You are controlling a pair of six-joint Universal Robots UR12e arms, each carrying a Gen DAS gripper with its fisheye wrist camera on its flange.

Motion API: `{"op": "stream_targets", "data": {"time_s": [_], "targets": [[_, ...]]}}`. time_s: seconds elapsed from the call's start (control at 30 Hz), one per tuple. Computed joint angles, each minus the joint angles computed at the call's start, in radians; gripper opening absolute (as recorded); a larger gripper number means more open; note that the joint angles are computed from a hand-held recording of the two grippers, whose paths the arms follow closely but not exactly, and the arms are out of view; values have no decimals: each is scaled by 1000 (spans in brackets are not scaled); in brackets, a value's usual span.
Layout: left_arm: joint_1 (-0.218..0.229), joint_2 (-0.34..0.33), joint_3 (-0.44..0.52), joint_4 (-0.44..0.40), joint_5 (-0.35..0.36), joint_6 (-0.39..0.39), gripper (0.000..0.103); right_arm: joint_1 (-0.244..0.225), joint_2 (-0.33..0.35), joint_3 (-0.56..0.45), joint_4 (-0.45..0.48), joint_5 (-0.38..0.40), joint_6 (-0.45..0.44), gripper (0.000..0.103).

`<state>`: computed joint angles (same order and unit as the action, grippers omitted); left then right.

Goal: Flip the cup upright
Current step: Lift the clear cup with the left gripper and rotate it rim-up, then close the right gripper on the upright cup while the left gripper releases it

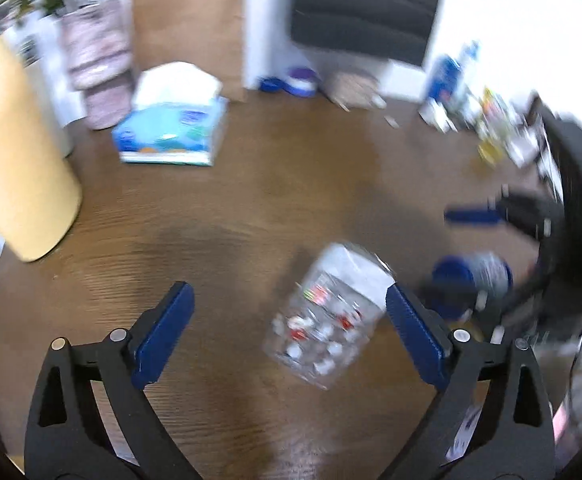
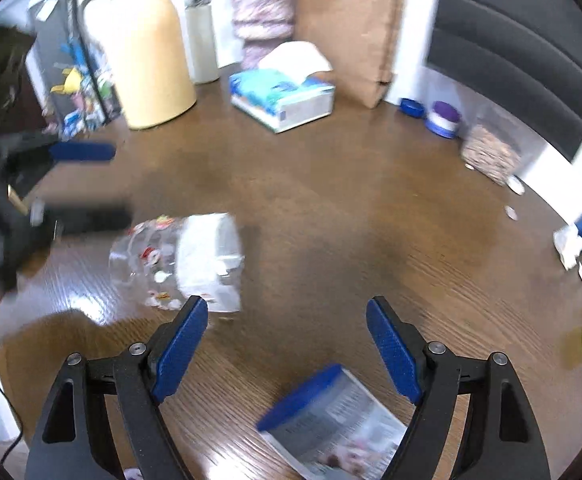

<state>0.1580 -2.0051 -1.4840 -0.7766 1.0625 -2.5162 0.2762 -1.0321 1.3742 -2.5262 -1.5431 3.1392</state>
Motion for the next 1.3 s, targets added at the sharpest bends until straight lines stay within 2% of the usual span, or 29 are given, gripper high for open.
{"op": "stream_targets", "data": {"time_s": [0.13,0.2,0.23,0.3,0.33,0.4,0.47,0.63,0.7,0.77,0.8,0.9,0.97,1.07,1.17,1.2,1.23,1.3], "targets": [[-35,-4,12,-86,54,155,98,-23,-17,33,-30,15,83,86],[-66,-13,4,-33,159,164,98,-36,-26,49,-47,47,118,86],[-83,-22,2,3,220,140,98,-40,-29,54,-49,58,132,86],[-89,-32,9,-4,237,128,88,-43,-34,62,-53,57,148,86],[-90,-38,15,-17,234,130,73,-44,-36,66,-56,58,152,86],[-91,-39,10,2,231,118,70,-45,-43,75,-68,57,164,86],[-85,-34,6,-3,215,91,69,-45,-49,81,-80,58,164,86],[-52,5,-43,117,108,34,69,-53,-57,91,-107,131,197,86],[-35,25,-59,166,66,2,69,-67,-61,103,-164,237,239,86],[-21,44,-82,231,25,-20,69,-90,-58,117,-267,408,321,86],[-11,57,-100,282,-9,-30,69,-97,-54,120,-310,467,362,86],[21,85,-151,435,-127,-75,70,-105,-35,103,-397,609,477,86],[24,98,-167,481,-139,-82,70,-106,-9,75,-444,714,554,86],[33,118,-195,528,-173,-70,70,-88,25,25,-505,789,647,86],[48,126,-222,615,-218,-104,70,-67,24,7,-513,741,675,86],[56,130,-225,622,-246,-118,70,-57,16,5,-494,698,667,73],[63,131,-229,640,-263,-143,67,-46,5,2,-463,644,647,64],[71,133,-230,654,-271,-161,67,-39,7,-4,-477,632,657,65]]}}
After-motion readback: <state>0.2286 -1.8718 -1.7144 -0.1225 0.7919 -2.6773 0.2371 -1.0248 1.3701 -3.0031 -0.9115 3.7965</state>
